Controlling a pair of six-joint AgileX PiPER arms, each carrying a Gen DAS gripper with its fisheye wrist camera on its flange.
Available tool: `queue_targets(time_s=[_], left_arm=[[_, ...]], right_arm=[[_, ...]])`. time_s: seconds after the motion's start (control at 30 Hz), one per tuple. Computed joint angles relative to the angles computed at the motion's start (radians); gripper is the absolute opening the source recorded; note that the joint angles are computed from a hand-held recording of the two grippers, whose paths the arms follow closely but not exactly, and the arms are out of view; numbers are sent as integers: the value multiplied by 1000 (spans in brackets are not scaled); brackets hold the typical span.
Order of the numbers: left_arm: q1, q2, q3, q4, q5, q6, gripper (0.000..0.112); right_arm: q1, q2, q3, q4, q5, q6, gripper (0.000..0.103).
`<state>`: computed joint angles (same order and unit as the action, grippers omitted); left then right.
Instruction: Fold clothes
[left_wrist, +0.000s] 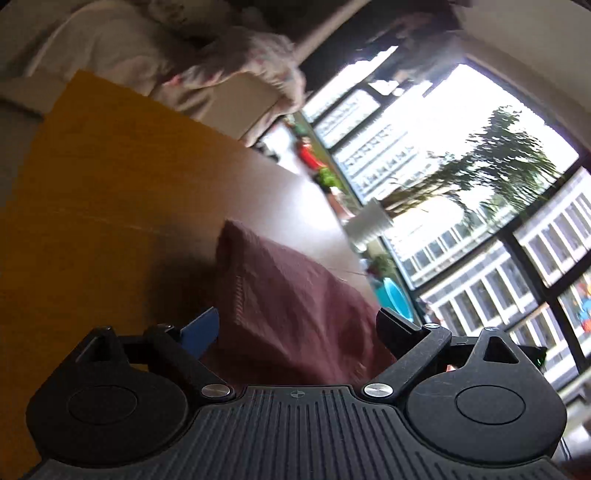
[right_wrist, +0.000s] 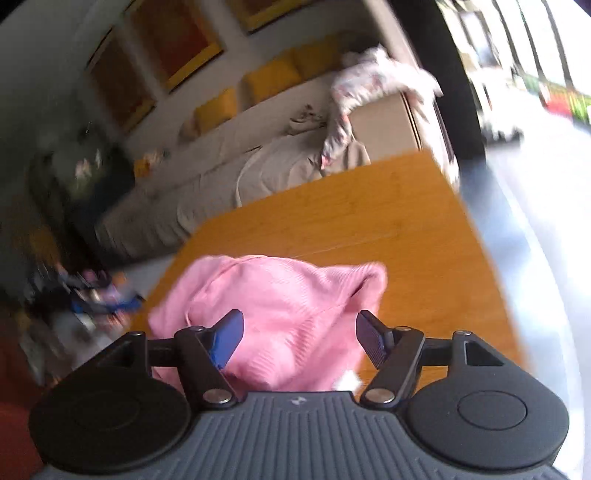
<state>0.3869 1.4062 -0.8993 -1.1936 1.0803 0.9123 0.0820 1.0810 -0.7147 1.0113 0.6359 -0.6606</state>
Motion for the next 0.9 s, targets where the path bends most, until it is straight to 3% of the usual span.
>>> queue_targets(time_s=[0.07, 0.13, 0.2, 0.27, 0.33, 0.47, 0.7, 0.83, 0.9], left_arm=[[-90, 39, -22, 40, -94, -45, 95], [-129, 70, -31, 60, -127, -66, 88], [-141, 80, -33, 60, -136, -62, 68], [-143, 83, -45, 64, -144, -58, 44], [-154, 96, -97, 83, -155, -84, 33], [-165, 54, -183, 140, -152, -128, 26], [-113, -142, -78, 70, 5, -23, 25], [-77, -139, 27, 88, 15, -14, 30], [-51, -106, 36, 71, 21, -24, 35]], right_arm=[[81, 71, 4, -6, -69, 46, 68], [135, 123, 1, -14, -98, 59, 62], [177, 151, -6, -13, -136, 46, 39], [226, 177, -26, -39, -190, 58, 29], [269, 215, -77, -115, -248, 112, 21], [267, 251, -194, -179, -261, 119, 12], [181, 127, -210, -182, -97, 3, 12], [217, 135, -155, -447, -144, 270, 19], [189, 115, -134, -416, -131, 288, 26]])
